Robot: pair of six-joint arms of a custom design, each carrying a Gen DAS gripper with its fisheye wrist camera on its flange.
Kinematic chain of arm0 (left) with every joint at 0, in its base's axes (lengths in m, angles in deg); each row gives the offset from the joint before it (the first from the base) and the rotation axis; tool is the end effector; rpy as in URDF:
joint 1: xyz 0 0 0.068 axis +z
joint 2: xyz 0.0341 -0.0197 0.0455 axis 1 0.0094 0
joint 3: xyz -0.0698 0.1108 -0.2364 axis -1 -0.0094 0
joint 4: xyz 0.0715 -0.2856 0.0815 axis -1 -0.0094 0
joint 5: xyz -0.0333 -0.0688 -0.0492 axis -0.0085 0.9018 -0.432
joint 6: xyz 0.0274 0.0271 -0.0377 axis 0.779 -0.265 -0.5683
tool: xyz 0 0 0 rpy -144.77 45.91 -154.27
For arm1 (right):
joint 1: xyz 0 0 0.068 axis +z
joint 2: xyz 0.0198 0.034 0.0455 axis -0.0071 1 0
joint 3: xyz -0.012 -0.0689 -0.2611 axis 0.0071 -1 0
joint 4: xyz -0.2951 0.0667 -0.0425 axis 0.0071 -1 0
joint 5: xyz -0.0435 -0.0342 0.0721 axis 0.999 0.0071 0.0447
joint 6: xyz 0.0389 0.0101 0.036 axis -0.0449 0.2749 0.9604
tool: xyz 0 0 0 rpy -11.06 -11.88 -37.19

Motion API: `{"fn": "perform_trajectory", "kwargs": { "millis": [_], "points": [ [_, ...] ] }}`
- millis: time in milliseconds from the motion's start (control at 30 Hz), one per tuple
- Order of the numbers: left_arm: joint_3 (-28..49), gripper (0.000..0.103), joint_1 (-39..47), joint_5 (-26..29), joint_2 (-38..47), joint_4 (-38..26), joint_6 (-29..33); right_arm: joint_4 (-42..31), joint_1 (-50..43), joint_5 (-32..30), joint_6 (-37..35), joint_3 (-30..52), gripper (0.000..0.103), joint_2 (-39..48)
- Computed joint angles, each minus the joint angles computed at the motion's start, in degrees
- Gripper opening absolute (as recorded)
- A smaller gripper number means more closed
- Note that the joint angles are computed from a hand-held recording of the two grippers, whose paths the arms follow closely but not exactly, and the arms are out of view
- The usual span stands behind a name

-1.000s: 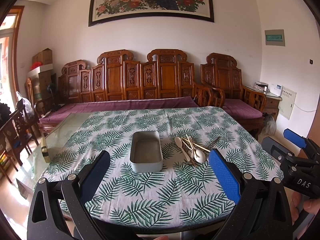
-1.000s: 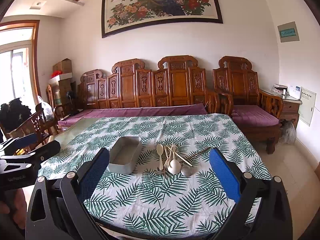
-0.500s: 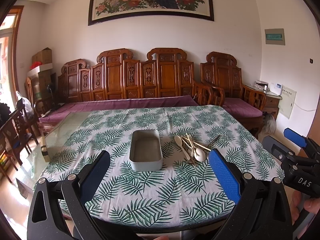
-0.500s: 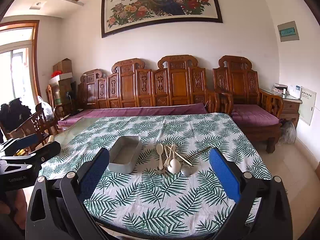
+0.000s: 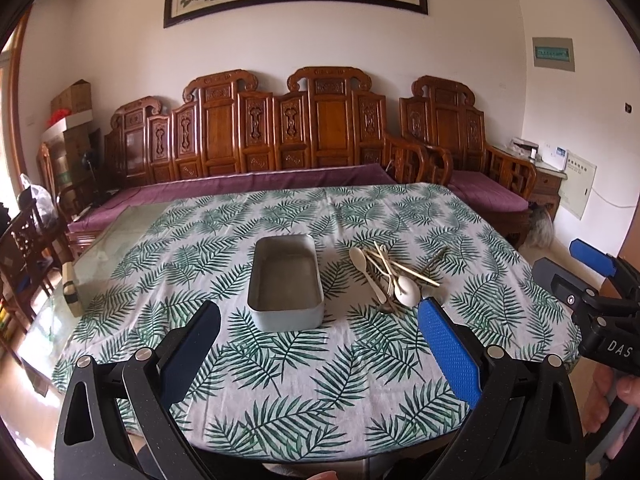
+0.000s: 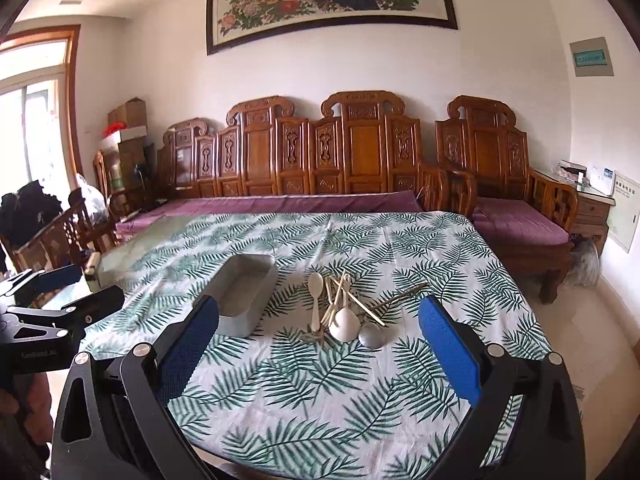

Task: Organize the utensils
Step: 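Reach the right gripper into the utensil pile and grasp a wooden chopstick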

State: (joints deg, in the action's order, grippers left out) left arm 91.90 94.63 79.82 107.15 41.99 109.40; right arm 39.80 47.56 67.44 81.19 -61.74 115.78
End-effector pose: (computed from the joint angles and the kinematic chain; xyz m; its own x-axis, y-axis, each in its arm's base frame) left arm 0.2085 0.0017 0.2288 -0.4522 0.2867 -0.8446 0.5068 0.8618 0.0211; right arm 0.1216 0.0932 0.2253 -0.4118 0.1753 -0.8943 0.2541 0.9645 0.0721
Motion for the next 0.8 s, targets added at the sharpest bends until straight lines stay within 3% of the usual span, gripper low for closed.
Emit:
{"fn": "perform_trajectory", "kwargs": {
  "millis": [167, 400, 800],
  "points": [
    [1.3, 0.095, -4.0, -3.0, 7.2, 5.2, -1.0, 9.0, -13.6, -11.8, -11.8, -3.5, 0.097, -1.0],
    [4.2, 0.095, -8.5, -6.2, 17.0, 11.2, -2.3, 21.0, -30.3, -27.4, -22.8, -5.1, 0.087, 7.8],
    [9.9, 0.095, -12.2, -7.4, 33.0, 16.6, -2.3, 42.3, -49.1, -47.6, -36.2, 1.3, 0.063, 40.4]
  ]
}}
